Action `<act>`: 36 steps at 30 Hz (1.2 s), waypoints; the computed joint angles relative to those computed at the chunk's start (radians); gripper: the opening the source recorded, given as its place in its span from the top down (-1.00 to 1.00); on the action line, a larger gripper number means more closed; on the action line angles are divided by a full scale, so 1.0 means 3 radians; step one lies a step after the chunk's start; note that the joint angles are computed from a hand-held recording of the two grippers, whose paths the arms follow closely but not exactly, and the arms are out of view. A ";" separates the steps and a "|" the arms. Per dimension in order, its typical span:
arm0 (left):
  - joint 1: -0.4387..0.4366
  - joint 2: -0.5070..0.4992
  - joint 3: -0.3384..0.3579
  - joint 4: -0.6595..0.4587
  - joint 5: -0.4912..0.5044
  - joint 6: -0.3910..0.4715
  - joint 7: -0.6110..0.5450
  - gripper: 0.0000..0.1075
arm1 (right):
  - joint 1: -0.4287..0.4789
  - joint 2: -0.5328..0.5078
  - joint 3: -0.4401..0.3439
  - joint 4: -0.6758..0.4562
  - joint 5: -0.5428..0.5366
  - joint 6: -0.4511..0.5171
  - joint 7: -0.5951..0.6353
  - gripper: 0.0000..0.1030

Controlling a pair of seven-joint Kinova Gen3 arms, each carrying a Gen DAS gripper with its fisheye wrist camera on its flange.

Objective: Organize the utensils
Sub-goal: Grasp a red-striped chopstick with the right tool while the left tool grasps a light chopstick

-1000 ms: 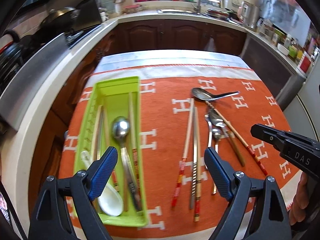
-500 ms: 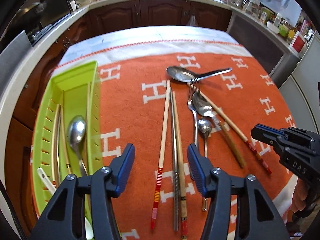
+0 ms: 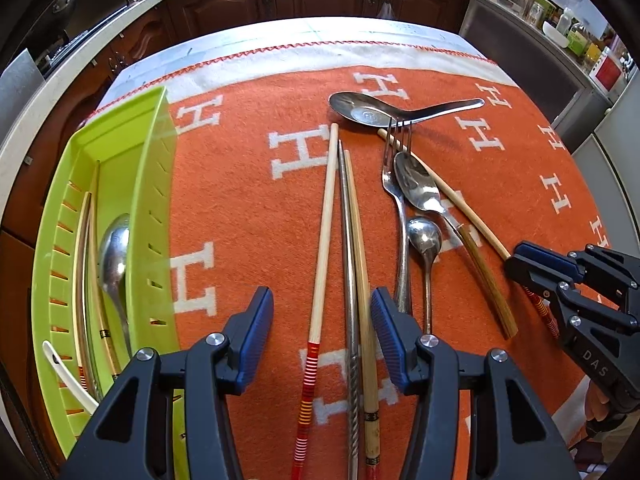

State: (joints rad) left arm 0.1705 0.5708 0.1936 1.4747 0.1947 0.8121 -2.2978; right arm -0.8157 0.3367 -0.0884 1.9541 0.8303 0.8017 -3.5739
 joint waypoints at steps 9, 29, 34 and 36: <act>-0.0010 0.0053 -0.0001 -0.0078 0.0009 0.0080 0.0032 0.08 | 0.0004 0.0009 0.0027 -0.0010 -0.0020 0.0000 0.0077 0.85; -0.0093 0.0107 -0.0072 -0.0268 0.0161 0.0350 0.0040 0.50 | 0.0052 -0.0070 0.0002 0.0160 0.0174 -0.0210 -0.0217 0.86; 0.0006 0.0089 -0.0090 -0.0207 -0.0018 0.0211 0.0129 0.57 | 0.0060 -0.0072 -0.0004 0.0159 0.0163 -0.0209 -0.0203 0.86; 0.0010 0.0078 -0.0070 -0.0182 -0.0040 0.0186 0.0113 0.50 | 0.0061 -0.0072 -0.0005 0.0155 0.0159 -0.0208 -0.0200 0.86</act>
State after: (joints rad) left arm 0.1734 0.5943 0.1727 1.4202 0.1828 0.8678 -2.2640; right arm -0.7974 0.3151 -0.0899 2.0007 0.8780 0.7393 -3.6339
